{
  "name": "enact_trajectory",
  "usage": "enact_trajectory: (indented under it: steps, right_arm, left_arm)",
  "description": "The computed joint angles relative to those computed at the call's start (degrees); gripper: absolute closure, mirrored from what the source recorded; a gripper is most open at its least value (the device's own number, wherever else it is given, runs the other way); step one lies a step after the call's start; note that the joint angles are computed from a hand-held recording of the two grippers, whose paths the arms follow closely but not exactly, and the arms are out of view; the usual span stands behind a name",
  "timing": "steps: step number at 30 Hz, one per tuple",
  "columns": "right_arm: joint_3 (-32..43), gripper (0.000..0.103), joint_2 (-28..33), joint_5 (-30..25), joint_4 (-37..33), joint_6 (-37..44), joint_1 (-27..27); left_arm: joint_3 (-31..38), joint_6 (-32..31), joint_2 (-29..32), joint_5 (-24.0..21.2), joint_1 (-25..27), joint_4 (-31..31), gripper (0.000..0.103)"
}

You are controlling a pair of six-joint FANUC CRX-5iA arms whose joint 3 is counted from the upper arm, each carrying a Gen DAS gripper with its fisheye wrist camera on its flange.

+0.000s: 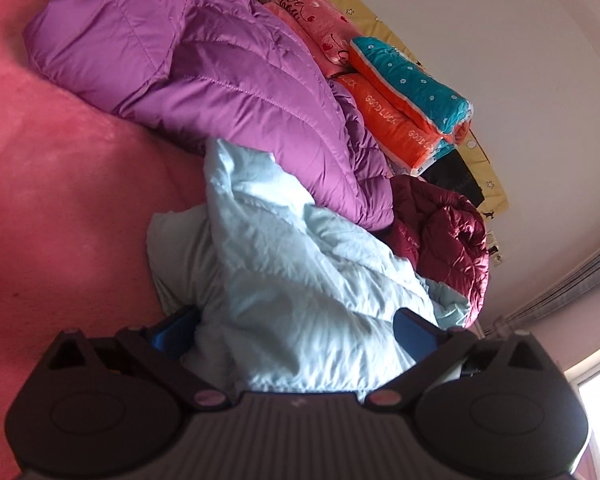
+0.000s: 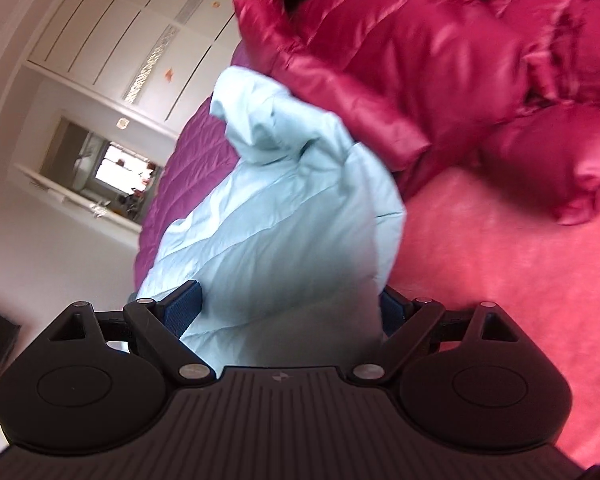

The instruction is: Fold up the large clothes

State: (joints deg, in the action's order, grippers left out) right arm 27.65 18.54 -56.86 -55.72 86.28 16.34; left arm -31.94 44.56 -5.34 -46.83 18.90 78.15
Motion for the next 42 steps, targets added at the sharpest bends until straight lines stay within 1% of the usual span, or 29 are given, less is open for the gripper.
enact_trajectory:
  steps: [2,5,7,9,11,13,14,17,18,19,20,21,22,23,24,25,26,27,29,31,34,36,37,39,42]
  right_arm:
    - [0.76,0.0,0.81,-0.54,-2.28,0.13,-0.53]
    - [0.71,0.0,0.84,-0.6,-4.38,0.14,-0.79]
    - [0.59,0.0,0.89,-0.27,-5.59,0.0,-0.83]
    - [0.27,0.0,0.77,1.14,-5.23,-1.48,-0.19]
    - [-0.37,0.0,0.08,3.29,-3.13,-3.96,0.96]
    - [-0.14,0.0,-0.2,4.28,0.68,-6.63,2.56]
    - [0.45,0.0,-0.07,4.38,3.93,-8.71,3.77]
    - [2.59,0.0,0.76,3.19,11.92,-12.53,6.6]
    - [3.4,0.004,1.07,2.54,14.46,-13.7,7.45]
    - [4.37,0.007,1.53,1.65,17.02,-14.6,8.28]
    - [5.2,0.008,1.88,0.98,19.2,-15.01,9.07]
    - [5.76,0.011,2.07,0.54,21.18,-15.13,9.8]
    - [6.06,0.016,2.14,0.33,23.5,-14.94,10.69]
    - [6.39,0.018,2.31,0.29,25.69,-14.69,11.58]
    - [6.52,0.023,2.35,0.38,27.65,-14.62,12.37]
    - [6.33,0.026,2.23,0.83,29.83,-14.53,13.29]
    - [6.28,0.029,2.18,1.19,31.62,-14.46,14.08]
    - [6.4,0.033,2.22,1.3,33.52,-14.13,14.91]
    - [5.59,0.038,1.78,2.26,38.28,-11.93,16.85]
    - [3.99,0.048,0.95,4.39,43.26,-11.21,18.84]
    - [1.87,0.057,-0.04,6.56,50.51,-11.98,21.61]
    - [1.55,0.061,0.22,7.05,56.0,-11.94,23.51]
    - [2.19,0.064,0.52,6.56,58.52,-12.07,24.58]
    - [2.8,0.067,0.58,5.97,62.1,-12.1,25.75]
    - [5.33,0.069,0.95,4.71,64.81,-12.0,26.56]
  left_arm:
    - [-0.05,-0.55,0.39,-0.33,-0.5,0.96,0.001]
    - [0.7,-0.31,0.95,-0.64,-1.02,-0.18,0.001]
    - [0.72,-0.49,1.16,-0.53,-1.55,0.19,0.001]
    - [0.58,-1.35,1.22,-0.25,-2.15,0.77,0.001]
    - [-0.06,-2.44,0.92,0.59,-2.79,1.91,0.001]
    - [-1.01,-4.2,0.41,1.7,-3.47,3.49,0.002]
    - [-1.3,-4.52,0.14,2.6,-3.96,3.94,0.002]
    - [-3.11,-6.11,-1.69,6.59,-5.81,5.85,0.007]
    - [-3.58,-5.92,-2.23,8.1,-6.33,5.89,0.011]
    - [-3.63,-4.27,-2.7,9.42,-6.52,4.7,0.017]
    - [-4.13,-3.81,-3.5,10.92,-7.02,4.69,0.02]
    - [-5.3,-5.87,-4.43,12.72,-8.23,7.0,0.024]
    - [-5.62,-5.44,-4.92,13.8,-8.59,6.51,0.03]
    - [-4.82,-2.02,-4.88,14.31,-8.16,3.02,0.033]
    - [-4.07,0.38,-5.03,14.6,-7.91,0.37,0.042]
    - [-4.11,-0.18,-5.52,15.47,-8.39,0.4,0.049]
    - [-4.35,-1.06,-6.05,16.54,-8.92,0.35,0.051]
    - [-4.01,-0.45,-6.21,16.97,-8.89,-1.38,0.055]
    - [-2.9,0.17,-5.78,16.53,-8.39,-3.75,0.062]
    - [-1.94,0.27,-5.45,16.44,-8.16,-4.88,0.07]
    - [-0.88,-0.04,-5.55,16.52,-8.29,-5.93,0.077]
    - [0.05,1.52,-5.87,15.75,-7.74,-8.09,0.081]
    - [0.62,3.11,-6.17,15.2,-7.38,-9.68,0.083]
    - [2.19,6.42,-6.61,13.25,-6.21,-12.43,0.085]
    - [5.29,10.3,-7.1,10.31,-4.62,-15.14,0.086]
